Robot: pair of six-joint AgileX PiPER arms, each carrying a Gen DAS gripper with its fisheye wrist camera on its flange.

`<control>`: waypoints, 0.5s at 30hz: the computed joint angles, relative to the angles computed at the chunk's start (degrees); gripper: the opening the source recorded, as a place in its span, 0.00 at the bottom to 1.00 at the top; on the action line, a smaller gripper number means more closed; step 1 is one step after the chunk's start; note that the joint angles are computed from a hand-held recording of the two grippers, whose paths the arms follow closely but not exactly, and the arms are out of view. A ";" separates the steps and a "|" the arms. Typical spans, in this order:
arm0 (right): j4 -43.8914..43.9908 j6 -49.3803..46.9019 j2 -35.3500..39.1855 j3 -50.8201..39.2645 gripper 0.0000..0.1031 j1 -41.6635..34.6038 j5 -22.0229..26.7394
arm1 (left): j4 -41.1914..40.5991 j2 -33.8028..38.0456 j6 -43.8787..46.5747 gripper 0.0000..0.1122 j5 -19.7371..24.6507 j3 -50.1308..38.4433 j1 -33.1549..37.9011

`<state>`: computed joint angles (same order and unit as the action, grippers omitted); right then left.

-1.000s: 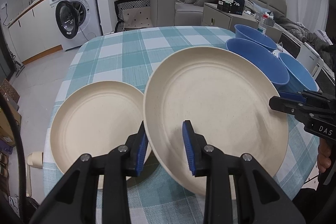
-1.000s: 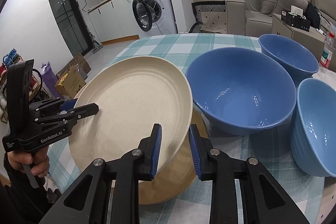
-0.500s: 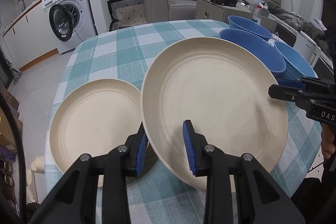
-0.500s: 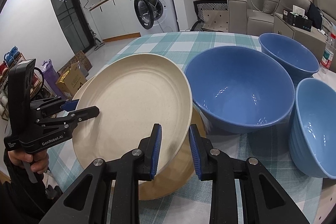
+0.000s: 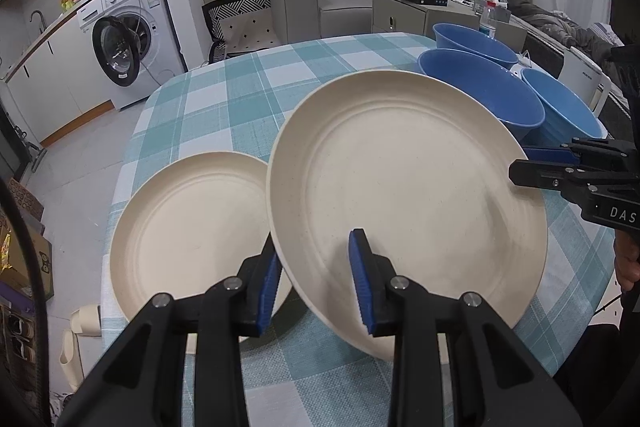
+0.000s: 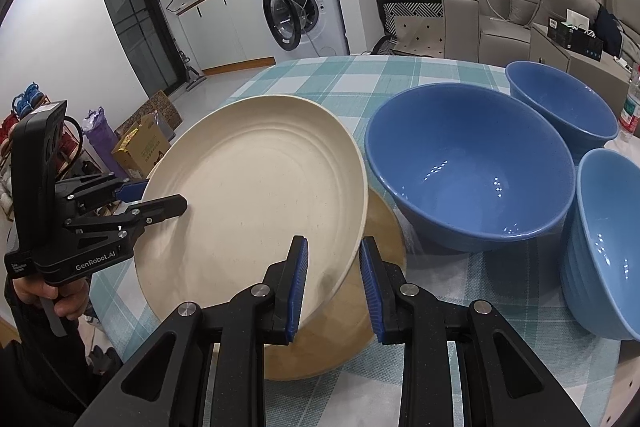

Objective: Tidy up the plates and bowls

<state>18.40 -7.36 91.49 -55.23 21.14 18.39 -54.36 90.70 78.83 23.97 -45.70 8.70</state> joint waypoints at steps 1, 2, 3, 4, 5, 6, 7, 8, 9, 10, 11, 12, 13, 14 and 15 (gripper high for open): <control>0.10 -0.14 0.22 -0.11 0.27 0.10 0.17 | 0.29 0.12 0.08 0.28 -0.08 -0.08 0.09; 0.02 -0.21 0.53 -0.24 0.27 0.21 0.22 | 0.23 0.21 0.08 0.28 -0.18 -0.15 0.08; -0.14 -0.05 0.65 -0.26 0.27 0.41 0.18 | 0.36 0.57 -0.11 0.28 -0.16 -0.39 0.19; 0.03 -0.21 0.75 -0.14 0.27 0.56 0.02 | 0.90 1.02 -0.72 0.28 -0.22 -0.67 0.19; 0.10 -0.31 0.89 -0.10 0.27 0.71 -0.01 | 1.30 1.41 -1.15 0.28 -0.35 -0.84 0.17; 0.07 -0.37 1.20 -0.39 0.27 0.74 0.21 | 1.87 1.66 -1.61 0.29 -0.51 -0.91 0.05; 0.09 -0.42 1.53 -0.53 0.27 0.80 0.39 | 2.57 2.01 -2.07 0.29 -0.60 -1.08 -0.06; -0.12 -0.20 1.78 -0.63 0.27 0.85 0.67 | 2.86 2.25 -2.31 0.29 -0.67 -1.15 -0.14; -0.47 0.13 2.14 -0.85 0.27 0.94 0.87 | 3.25 2.51 -2.65 0.29 -0.84 -1.23 -0.26; -0.87 0.50 2.51 -1.05 0.27 1.01 1.08 | 3.73 2.77 -3.11 0.29 -1.07 -1.30 -0.44; -1.65 1.29 2.87 -1.33 0.27 1.17 1.40 | 4.31 3.03 -3.80 0.29 -1.29 -1.39 -0.67; -2.15 1.81 3.01 -1.29 0.27 1.27 1.39 | 4.52 3.26 -4.06 0.29 -1.47 -1.43 -0.83; -2.88 2.58 3.09 -1.28 0.27 1.43 1.38 | 4.62 3.45 -4.19 0.29 -1.57 -1.44 -0.95; -3.71 3.31 3.05 -1.27 0.27 1.53 1.56 | 4.68 3.57 -4.26 0.29 -1.57 -1.42 -1.02; -5.02 4.41 3.05 -1.32 0.27 1.69 1.77 | 4.64 3.67 -4.17 0.29 -1.61 -1.36 -1.15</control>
